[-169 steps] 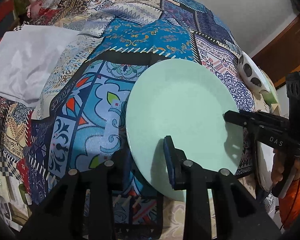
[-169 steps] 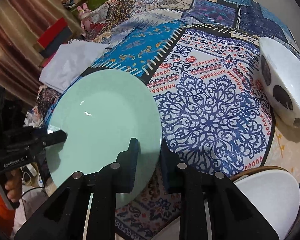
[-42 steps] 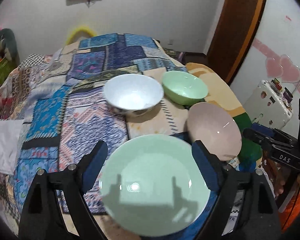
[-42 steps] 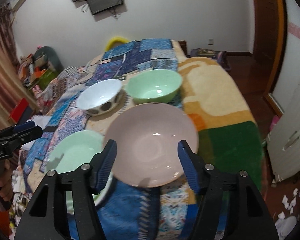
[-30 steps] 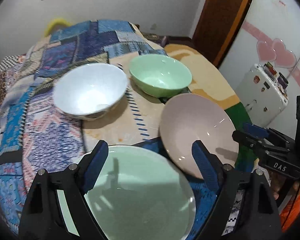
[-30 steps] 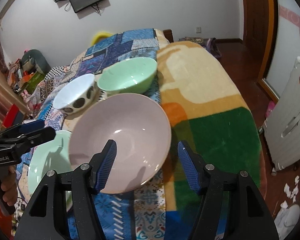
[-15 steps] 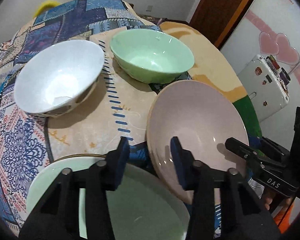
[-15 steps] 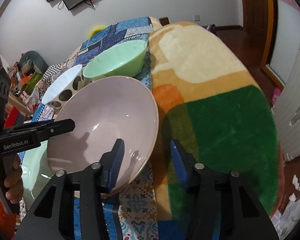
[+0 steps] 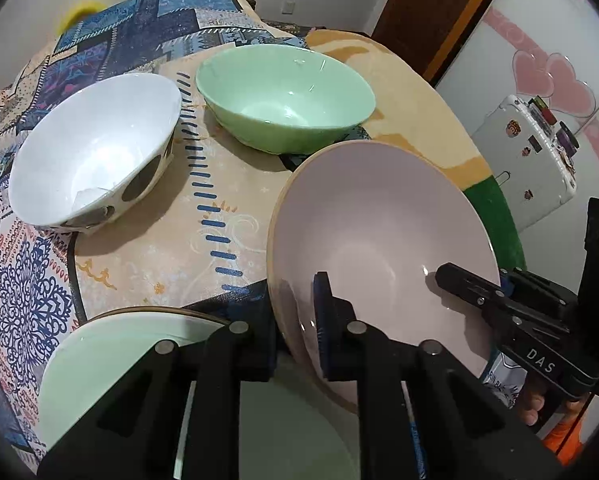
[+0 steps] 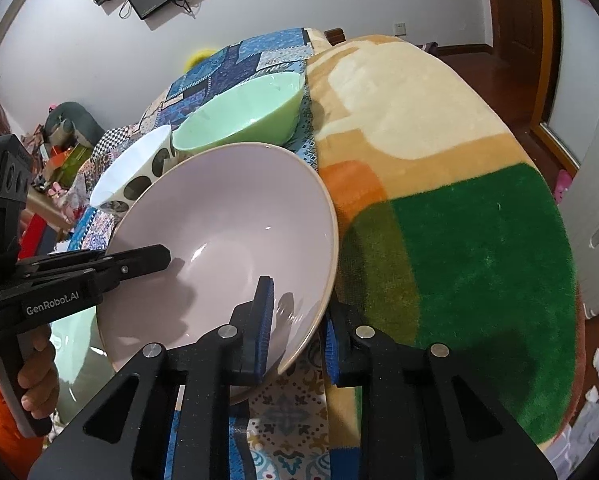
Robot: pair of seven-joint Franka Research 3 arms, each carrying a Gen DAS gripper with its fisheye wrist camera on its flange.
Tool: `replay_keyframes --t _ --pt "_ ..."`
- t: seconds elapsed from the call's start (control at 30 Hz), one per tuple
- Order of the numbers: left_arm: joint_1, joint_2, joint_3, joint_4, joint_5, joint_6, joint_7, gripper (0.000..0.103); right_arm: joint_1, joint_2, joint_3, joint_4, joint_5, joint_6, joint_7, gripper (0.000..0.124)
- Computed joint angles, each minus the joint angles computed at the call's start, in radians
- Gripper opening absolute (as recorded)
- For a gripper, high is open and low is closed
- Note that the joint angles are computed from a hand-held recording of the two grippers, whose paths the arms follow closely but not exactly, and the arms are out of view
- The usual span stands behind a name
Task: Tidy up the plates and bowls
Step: 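Grasp the pink bowl rim with the left gripper while the right gripper holds it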
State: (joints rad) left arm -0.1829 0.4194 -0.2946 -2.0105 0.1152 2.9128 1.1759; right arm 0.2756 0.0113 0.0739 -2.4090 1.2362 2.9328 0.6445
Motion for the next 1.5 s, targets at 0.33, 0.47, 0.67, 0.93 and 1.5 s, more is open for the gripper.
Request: replay_keyframes --t 0.33,0.47,0.67,0.93,1.5 --pt "0.004 -0.061 -0.01 -0.05 -0.005 0.03 -0.006 0.015 0.021 -0.059 -0.001 -0.032 -0.044 0.042 0.048 0.02" --pt "0.008 -0.115 -0.014 -0.097 -0.014 0.056 -0.008 0.015 0.044 -0.091 -0.004 -0.044 -0.054 0.066 0.052 0.02" --pt "0.025 -0.212 -0.021 -0.185 -0.051 0.09 0.008 0.015 0.087 -0.121 -0.009 -0.049 -0.052 0.09 0.055 0.02" --pt "0.031 -0.361 -0.008 -0.33 -0.163 0.133 0.077 0.015 0.145 -0.139 0.002 -0.049 -0.068 0.113 0.085 0.02" --pt "-0.116 -0.686 0.234 -0.661 -0.236 0.209 0.09 0.015 0.267 -0.104 0.053 -0.003 -0.112 0.15 0.123 0.02"
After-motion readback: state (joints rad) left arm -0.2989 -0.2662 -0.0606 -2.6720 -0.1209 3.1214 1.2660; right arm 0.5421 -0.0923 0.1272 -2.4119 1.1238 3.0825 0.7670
